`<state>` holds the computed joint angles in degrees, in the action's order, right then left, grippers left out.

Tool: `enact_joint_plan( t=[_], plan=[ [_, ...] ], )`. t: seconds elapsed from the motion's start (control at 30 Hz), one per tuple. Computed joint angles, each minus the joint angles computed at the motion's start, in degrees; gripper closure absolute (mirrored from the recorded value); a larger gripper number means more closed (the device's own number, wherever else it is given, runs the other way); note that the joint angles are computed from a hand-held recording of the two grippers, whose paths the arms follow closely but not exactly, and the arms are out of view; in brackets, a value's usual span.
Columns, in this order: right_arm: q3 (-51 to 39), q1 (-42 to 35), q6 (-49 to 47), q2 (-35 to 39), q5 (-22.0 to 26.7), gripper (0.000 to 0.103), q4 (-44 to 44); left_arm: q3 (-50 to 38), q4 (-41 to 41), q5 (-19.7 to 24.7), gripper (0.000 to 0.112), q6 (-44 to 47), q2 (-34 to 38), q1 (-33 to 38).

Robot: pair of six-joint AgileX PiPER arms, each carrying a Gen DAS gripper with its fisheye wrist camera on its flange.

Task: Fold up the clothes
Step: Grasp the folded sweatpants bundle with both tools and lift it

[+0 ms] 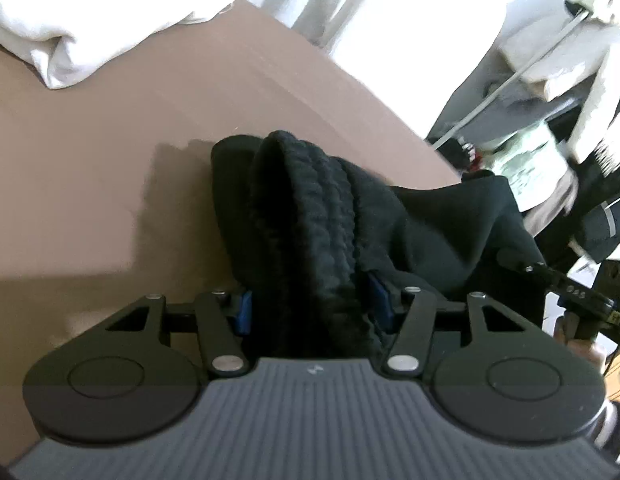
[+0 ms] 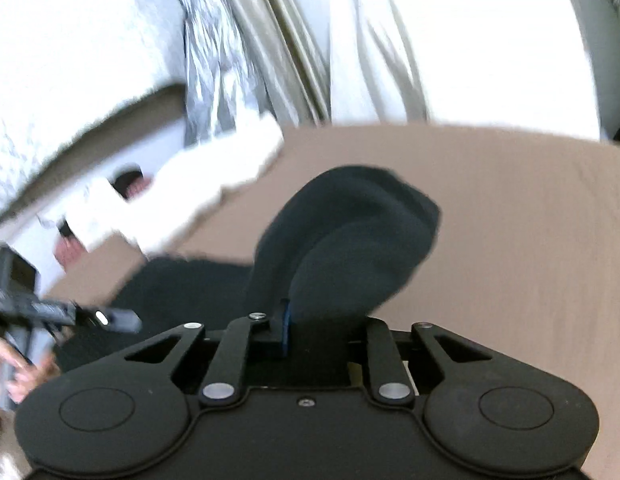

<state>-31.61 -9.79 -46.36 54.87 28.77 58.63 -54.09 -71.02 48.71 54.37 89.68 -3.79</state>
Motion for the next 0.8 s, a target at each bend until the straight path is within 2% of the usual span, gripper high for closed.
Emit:
enact_joint_plan(
  t=[0.07, 0.1, 0.17, 0.23, 0.3, 0.33, 0.37, 0.4, 0.47, 0.53, 0.6, 0.63, 0.7, 0.77, 0.8],
  plan=[
    [-0.64, -3.71, -4.11, -0.78, 3.04, 0.084, 3.18, -0.32, -1.49, 0.28, 0.058, 1.44, 0.62, -0.11],
    [-0.86, -3.48, -3.62, 0.72, 1.87, 0.083, 1.55, -1.49, 0.59, -0.39, 0.058, -0.52, 1.21, -0.99],
    [-1.72, -1.60, 1.85, 3.64, -1.57, 0.078, -5.60, -3.89, 5.98, -1.74, 0.051, -6.59, 2.81, -2.41],
    [-3.35, -4.95, 7.03, 9.59, 0.96, 0.072, -6.48, -4.91, 8.25, -1.81, 0.044, -10.59, 4.05, -2.31],
    [-4.33, -11.71, 4.54, 12.86, 7.92, 0.066, -1.30, -5.83, 10.16, -1.68, 0.027, -14.15, 5.16, -1.93],
    [-5.01, -14.89, 4.13, 14.72, 11.39, 0.064, 0.30, -5.59, 9.45, -1.54, 0.025, -14.50, 5.37, -1.06],
    [-6.03, -17.21, 3.57, 15.65, 15.04, 0.053, -0.39, -4.96, 7.67, -1.43, 0.024, -14.17, 5.54, 0.08],
    [-7.18, -19.33, 3.32, 16.60, 18.59, 0.033, -1.41, -4.37, 5.93, -1.29, 0.024, -13.88, 5.74, 1.22],
    [-9.52, -23.45, 1.84, 18.94, 25.87, 0.022, -3.29, -3.96, 1.61, 1.68, 0.024, -11.81, 7.56, 4.25],
    [-10.24, -28.26, -2.60, 22.35, 33.14, 0.020, -1.95, -4.15, -1.83, 6.62, 0.024, -10.14, 10.76, 7.07],
    [-10.28, -29.63, -5.40, 27.56, 36.52, 0.020, 0.04, -3.77, -4.17, 10.41, 0.023, -8.76, 13.33, 8.42],
    [-10.88, -28.47, -5.77, 30.15, 36.66, 0.020, 0.27, -3.65, -4.71, 10.78, 0.023, -8.11, 13.83, 7.98],
    [-11.17, -22.26, -6.53, 33.31, 32.15, 0.018, 1.26, -4.12, -3.42, 10.10, 0.022, -6.35, 13.34, 5.76],
    [-9.96, -19.02, -10.38, 33.11, 28.77, 0.018, 4.68, -4.76, -2.15, 9.63, 0.024, -3.47, 12.91, 2.88],
    [-8.91, -17.91, -11.89, 31.87, 26.74, 0.022, 6.64, -4.31, -2.07, 8.58, 0.026, -1.46, 12.23, 1.29]
  ],
)
